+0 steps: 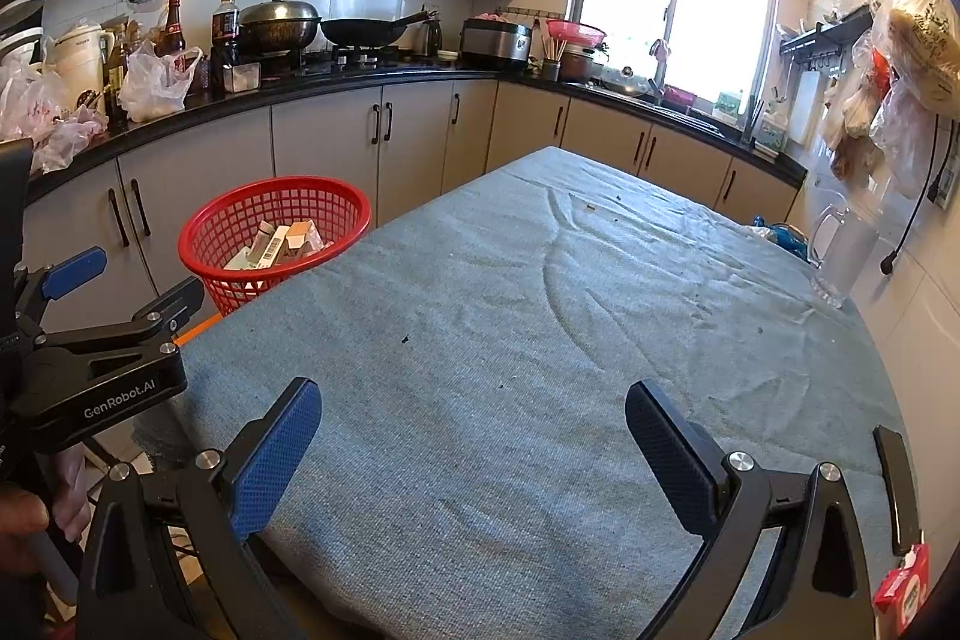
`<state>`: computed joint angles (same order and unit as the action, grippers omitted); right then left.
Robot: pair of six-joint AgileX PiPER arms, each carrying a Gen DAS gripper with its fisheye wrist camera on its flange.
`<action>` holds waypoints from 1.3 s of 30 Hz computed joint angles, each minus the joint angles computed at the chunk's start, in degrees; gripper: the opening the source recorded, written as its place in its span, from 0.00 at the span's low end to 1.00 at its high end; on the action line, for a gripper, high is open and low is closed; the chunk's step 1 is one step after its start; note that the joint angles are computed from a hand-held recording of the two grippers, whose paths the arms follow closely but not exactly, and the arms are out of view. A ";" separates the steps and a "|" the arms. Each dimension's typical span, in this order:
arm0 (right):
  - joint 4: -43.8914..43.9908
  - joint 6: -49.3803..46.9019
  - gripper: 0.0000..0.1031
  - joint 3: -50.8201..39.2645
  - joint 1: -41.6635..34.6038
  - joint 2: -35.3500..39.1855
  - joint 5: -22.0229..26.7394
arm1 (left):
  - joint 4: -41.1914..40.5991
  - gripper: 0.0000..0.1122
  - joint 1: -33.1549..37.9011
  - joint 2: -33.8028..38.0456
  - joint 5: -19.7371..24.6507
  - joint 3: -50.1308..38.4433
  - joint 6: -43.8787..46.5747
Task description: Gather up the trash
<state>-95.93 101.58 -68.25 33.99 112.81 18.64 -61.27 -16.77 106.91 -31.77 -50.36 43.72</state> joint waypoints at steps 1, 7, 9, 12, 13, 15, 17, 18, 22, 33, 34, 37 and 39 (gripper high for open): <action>-0.03 0.04 1.00 -0.01 0.01 0.02 0.03 | -0.04 0.86 0.02 0.03 -0.03 0.02 0.01; 0.18 -0.16 1.00 -0.04 0.12 0.15 0.14 | 0.38 0.86 0.19 -0.04 -0.08 0.22 -0.38; -0.22 0.26 1.00 0.06 0.16 0.23 0.15 | 0.58 0.86 0.29 0.00 -0.13 0.28 -0.49; -0.29 0.39 1.00 0.12 0.26 0.18 0.32 | 0.20 0.86 0.31 -0.14 -0.04 0.33 -0.33; -0.26 0.31 1.00 0.06 0.23 0.26 0.28 | 0.32 0.86 0.35 -0.27 -0.05 0.52 -0.56; 0.10 -0.12 1.00 -0.02 0.14 0.20 0.16 | 1.09 0.86 0.57 -0.28 -0.09 0.63 -1.19; 0.08 -0.09 1.00 -0.02 0.14 0.20 0.14 | 1.11 0.86 0.31 -0.43 -0.38 1.00 -1.54; 0.03 -0.02 1.00 0.01 0.17 0.22 0.16 | 1.11 0.86 0.34 -0.42 -0.42 1.02 -1.48; -1.31 1.31 1.00 0.49 0.26 0.19 0.16 | 0.89 0.86 0.34 -0.63 -0.17 1.10 -1.31; -1.71 1.80 1.00 0.81 0.35 0.12 0.10 | 0.72 0.86 0.12 -0.98 -0.48 1.41 -1.26; -1.67 1.76 1.00 0.79 0.35 0.14 0.12 | 0.68 0.86 0.04 -0.93 -0.56 1.40 -1.30; -2.25 2.48 1.00 0.99 0.30 0.10 -0.04 | 0.03 0.86 -0.49 -1.02 -0.77 1.27 -0.68; -3.75 4.13 1.00 1.48 0.11 0.01 -0.20 | -0.38 0.86 -0.73 -0.97 -0.71 0.95 -0.10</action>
